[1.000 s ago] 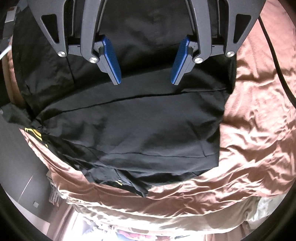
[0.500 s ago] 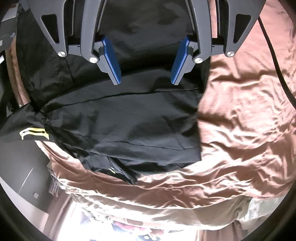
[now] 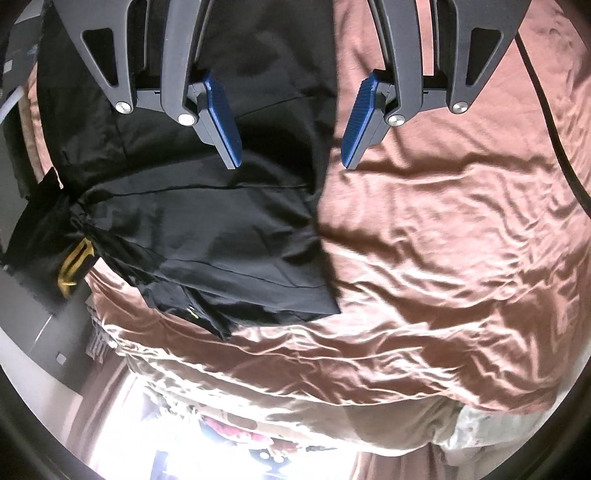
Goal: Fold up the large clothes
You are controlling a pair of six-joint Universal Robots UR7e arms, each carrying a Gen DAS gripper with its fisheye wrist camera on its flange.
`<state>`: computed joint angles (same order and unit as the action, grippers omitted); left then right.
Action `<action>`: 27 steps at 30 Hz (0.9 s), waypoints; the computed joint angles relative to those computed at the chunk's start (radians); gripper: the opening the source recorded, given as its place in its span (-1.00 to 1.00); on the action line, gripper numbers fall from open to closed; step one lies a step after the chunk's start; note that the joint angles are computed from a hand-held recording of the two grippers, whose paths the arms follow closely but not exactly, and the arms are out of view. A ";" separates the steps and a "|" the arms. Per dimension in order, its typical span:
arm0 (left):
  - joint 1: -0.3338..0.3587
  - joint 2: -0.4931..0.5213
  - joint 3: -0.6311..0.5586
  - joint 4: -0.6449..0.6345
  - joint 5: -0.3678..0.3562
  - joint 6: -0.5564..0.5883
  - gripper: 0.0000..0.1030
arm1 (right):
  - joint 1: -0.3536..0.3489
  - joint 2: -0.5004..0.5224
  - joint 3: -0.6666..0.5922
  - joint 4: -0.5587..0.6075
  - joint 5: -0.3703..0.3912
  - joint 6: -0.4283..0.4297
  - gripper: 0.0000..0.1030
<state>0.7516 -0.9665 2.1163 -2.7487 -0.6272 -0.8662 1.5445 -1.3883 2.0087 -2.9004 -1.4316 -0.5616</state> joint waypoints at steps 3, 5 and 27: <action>-0.003 -0.025 0.032 0.001 0.004 -0.022 0.13 | 0.031 0.083 -0.050 0.037 -0.032 0.015 -1.00; -0.003 -0.037 0.048 0.006 0.006 -0.033 0.12 | 0.046 0.133 -0.084 0.074 -0.054 0.029 -1.00; 0.005 -0.030 0.074 -0.002 -0.015 -0.057 0.13 | -0.021 0.188 -0.262 0.480 -0.123 0.067 0.40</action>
